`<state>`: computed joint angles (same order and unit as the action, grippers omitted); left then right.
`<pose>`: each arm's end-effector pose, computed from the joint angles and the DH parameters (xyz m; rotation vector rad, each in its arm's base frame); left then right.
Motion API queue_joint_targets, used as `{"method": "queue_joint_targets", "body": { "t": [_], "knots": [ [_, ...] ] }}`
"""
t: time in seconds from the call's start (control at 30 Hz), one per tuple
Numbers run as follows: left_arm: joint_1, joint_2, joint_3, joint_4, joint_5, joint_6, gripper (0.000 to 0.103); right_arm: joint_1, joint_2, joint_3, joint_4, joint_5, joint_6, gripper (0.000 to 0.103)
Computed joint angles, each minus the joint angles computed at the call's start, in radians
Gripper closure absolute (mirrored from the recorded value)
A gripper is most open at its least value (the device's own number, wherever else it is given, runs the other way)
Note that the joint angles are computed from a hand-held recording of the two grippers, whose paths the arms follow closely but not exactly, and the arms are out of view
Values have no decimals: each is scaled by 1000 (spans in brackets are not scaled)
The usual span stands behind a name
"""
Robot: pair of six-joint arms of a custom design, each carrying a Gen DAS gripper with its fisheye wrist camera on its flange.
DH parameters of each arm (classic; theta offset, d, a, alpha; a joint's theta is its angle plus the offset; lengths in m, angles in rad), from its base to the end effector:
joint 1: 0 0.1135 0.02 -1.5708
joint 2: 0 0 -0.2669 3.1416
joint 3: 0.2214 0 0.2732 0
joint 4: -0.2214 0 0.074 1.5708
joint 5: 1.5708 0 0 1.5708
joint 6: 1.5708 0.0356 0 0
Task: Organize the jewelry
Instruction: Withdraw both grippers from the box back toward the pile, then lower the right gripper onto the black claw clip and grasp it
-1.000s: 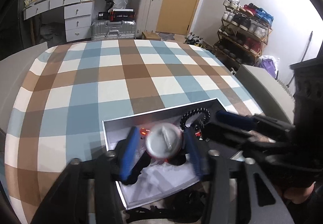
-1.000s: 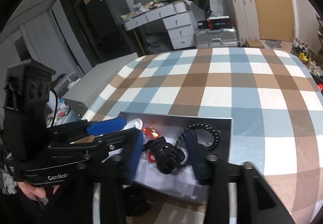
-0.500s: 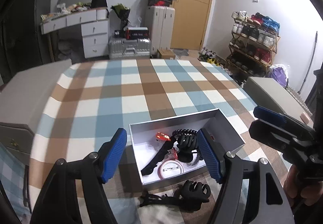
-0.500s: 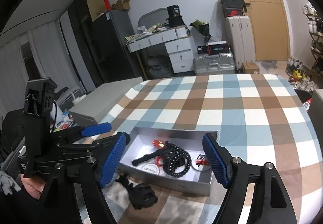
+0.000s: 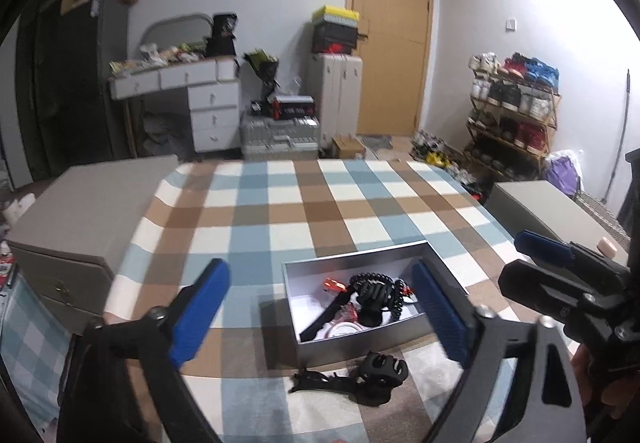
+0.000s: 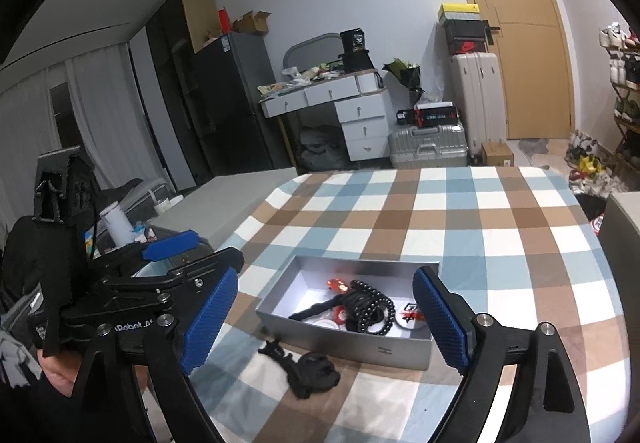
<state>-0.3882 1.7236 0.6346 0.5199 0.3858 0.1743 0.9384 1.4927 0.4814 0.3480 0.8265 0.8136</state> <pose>0.2980 -0.1363 0.1112 0.8093 1.9813 -0.5377 0.1800 0.2013 0.1251 0.2963 1.9838 0.1842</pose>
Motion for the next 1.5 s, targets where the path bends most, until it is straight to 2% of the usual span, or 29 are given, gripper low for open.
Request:
{"method": "queue_joint_targets", "body": {
  "t": [0.03, 0.2, 0.47, 0.7, 0.93, 1.07, 1.23, 1.43, 1.5],
  "knots": [
    [4, -6, -25, 41, -4, -9, 1, 9, 5, 5, -6, 7, 4, 11],
    [19, -24, -98, 151, -19, -7, 1, 49, 39, 32, -36, 36, 32, 8],
    [70, 18, -130, 210, -18, -51, 1, 112, 89, 14, 25, 96, 84, 2],
    [109, 65, -150, 214, -32, -76, 1, 122, 155, -7, 88, 90, 145, 0],
    [129, 125, -175, 257, -119, -127, 1, 116, 277, 24, 66, 27, 246, 0],
    [133, 156, -176, 254, -114, -119, 1, 106, 341, 30, 97, -23, 274, 0],
    [150, 194, -150, 192, -78, -113, 1, 64, 390, 35, 128, -105, 295, 0],
    [167, 207, -160, 189, -73, -86, 1, 0, 439, 35, 242, -242, 255, 0],
    [172, 209, -159, 185, -73, -87, 1, -32, 453, 62, 234, -301, 229, 0]
  ]
}}
